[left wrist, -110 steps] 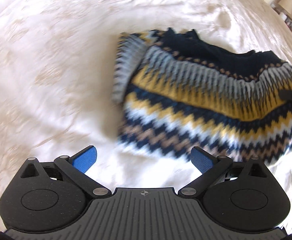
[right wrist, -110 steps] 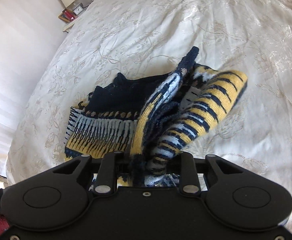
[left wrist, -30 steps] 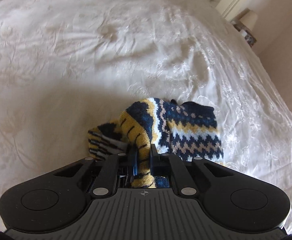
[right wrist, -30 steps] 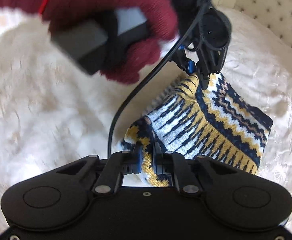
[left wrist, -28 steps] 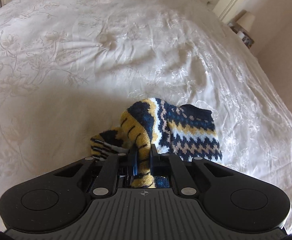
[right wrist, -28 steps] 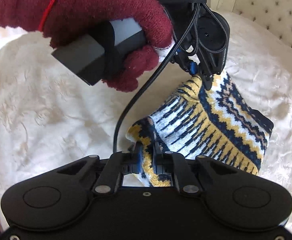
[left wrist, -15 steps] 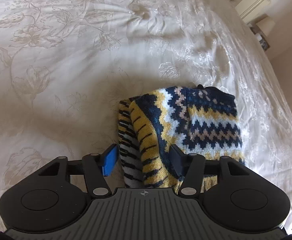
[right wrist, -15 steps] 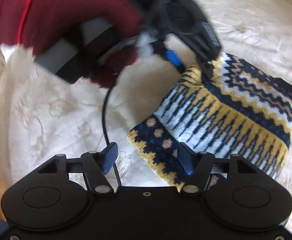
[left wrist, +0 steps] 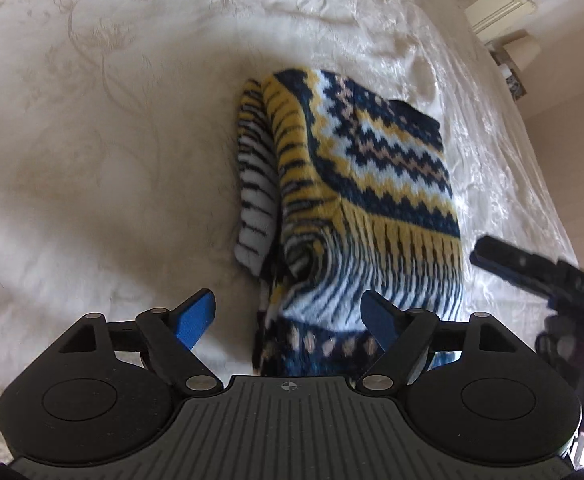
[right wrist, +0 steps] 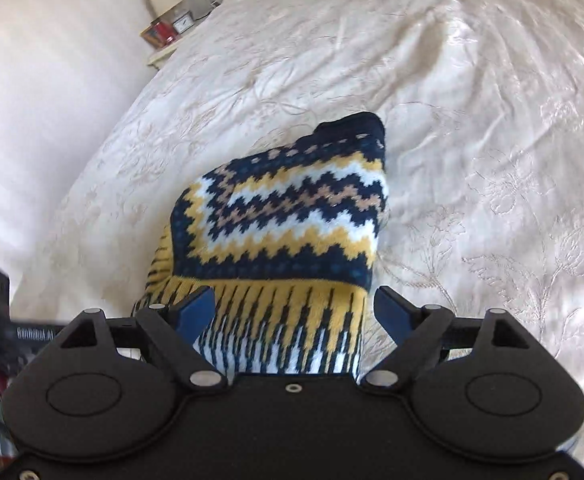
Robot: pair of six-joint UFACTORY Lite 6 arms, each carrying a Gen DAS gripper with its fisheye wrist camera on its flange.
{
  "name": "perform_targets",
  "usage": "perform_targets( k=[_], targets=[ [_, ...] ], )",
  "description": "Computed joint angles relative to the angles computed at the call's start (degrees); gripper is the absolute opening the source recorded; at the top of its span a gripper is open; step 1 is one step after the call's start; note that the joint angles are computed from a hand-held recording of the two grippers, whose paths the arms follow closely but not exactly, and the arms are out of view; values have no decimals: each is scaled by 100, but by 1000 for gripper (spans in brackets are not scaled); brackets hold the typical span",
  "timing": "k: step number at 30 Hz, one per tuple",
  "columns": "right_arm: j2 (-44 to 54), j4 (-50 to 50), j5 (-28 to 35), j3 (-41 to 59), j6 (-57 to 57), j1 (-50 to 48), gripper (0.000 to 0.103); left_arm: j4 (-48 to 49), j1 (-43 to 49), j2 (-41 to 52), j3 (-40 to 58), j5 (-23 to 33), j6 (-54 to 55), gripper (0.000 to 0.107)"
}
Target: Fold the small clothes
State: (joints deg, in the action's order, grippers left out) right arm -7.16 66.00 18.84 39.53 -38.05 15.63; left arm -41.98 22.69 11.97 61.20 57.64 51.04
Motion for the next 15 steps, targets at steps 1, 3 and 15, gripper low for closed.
perform_targets(
  k=[1,3,15],
  targets=[
    [183,453,131,68,-417,-180,89,-24,-40,-1,-113,-2,2,79],
    [530,1005,319,204,-983,-410,89,-97,-158,57,-251,-85,-16,79],
    [2770,2701,1516,1340,-2682,-955,91,-984,-880,1259,263,-269,245,87]
  ],
)
